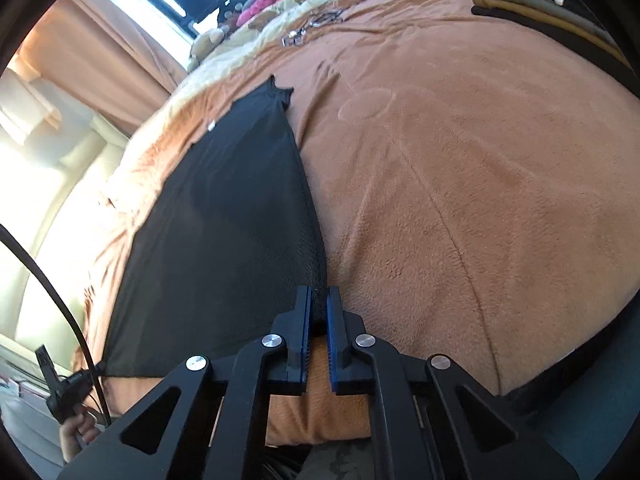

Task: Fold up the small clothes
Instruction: 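Lift the hem with both tools and fold it toward the collar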

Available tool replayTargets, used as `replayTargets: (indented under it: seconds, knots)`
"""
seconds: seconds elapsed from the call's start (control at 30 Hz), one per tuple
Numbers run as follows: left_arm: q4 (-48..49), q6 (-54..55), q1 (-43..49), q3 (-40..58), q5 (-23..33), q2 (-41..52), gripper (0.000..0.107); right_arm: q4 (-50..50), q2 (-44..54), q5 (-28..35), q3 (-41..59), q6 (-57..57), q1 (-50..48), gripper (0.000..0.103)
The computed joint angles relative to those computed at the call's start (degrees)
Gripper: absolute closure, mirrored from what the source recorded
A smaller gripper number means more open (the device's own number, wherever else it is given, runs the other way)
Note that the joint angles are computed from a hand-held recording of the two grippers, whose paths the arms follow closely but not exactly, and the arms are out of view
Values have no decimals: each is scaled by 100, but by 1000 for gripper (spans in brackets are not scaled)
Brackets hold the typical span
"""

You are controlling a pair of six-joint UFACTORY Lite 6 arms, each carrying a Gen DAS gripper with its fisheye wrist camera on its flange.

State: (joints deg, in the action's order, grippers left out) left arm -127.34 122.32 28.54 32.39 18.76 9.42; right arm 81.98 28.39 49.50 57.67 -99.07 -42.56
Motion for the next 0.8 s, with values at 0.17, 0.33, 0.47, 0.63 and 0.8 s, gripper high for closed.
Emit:
replayTargets:
  seconds: [0.17,0.33,0.47,0.63,0.8]
  knots:
    - [729,-558,180,-353,114,-758,101,78,-408,313,-363,-257,-245,100]
    - [1493,-1310,353,-647,204,-1425,102,99,-823,564,-798,-540,-489,100]
    - [2227,-2035,503,-936,283,-2133,103,62,-1034,819,-976,-653,-716,100]
    - [3240,-2954,819,-1242,527,-2966,103,-103,-1236,1243,-1197,-895,-1166,101]
    - [4569,-4192,1250,-1617,935,-4111,104,-386,-1334,1749,-1371,-1188,-1744,101]
